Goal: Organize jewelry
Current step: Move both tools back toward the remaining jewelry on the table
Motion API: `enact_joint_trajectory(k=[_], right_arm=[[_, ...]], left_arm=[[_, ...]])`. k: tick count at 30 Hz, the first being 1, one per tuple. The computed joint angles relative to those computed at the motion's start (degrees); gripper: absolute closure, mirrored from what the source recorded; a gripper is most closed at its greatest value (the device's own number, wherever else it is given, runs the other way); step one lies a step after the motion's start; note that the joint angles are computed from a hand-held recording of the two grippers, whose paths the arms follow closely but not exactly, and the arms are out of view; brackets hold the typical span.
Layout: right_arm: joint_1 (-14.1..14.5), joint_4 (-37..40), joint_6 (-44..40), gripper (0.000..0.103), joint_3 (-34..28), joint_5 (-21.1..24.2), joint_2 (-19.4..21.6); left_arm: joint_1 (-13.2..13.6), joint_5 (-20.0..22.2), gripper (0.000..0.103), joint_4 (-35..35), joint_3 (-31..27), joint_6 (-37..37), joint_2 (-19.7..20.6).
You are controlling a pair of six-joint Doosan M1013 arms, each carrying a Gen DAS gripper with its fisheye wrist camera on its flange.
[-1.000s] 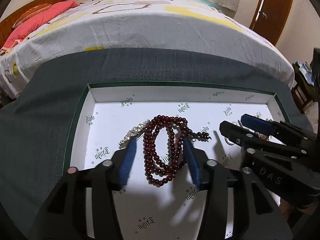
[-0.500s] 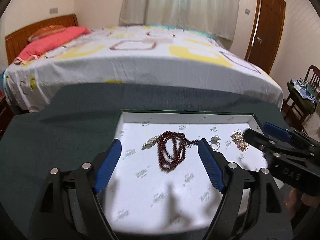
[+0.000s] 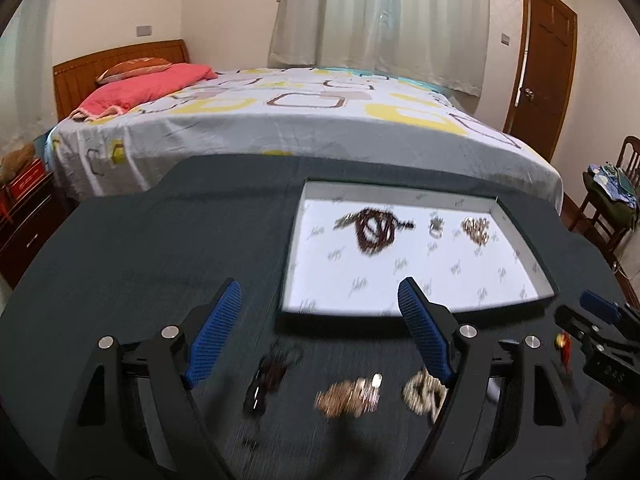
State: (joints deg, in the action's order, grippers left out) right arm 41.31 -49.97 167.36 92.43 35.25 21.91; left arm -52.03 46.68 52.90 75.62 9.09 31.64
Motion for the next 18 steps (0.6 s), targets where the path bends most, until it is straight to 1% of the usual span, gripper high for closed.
enact_joint_trajectory(k=[7, 13, 18], right_arm=[[1.6, 2.0, 0.3, 0.039, 2.9, -1.3, -0.9], [2.1, 4.6, -2.8, 0.040, 2.6, -1.9, 0.3], [1.9, 8.7, -7.8, 0.040, 0.6, -1.0, 1.9]], left_arm=[[-1.5, 3.1, 0.024, -1.0, 3.8, -0.5, -1.6], [-1.9, 5.0, 0.024, -2.0, 5.9, -1.2, -2.6], [-1.6, 6.5, 0.024, -2.7, 6.4, -1.2, -2.7]])
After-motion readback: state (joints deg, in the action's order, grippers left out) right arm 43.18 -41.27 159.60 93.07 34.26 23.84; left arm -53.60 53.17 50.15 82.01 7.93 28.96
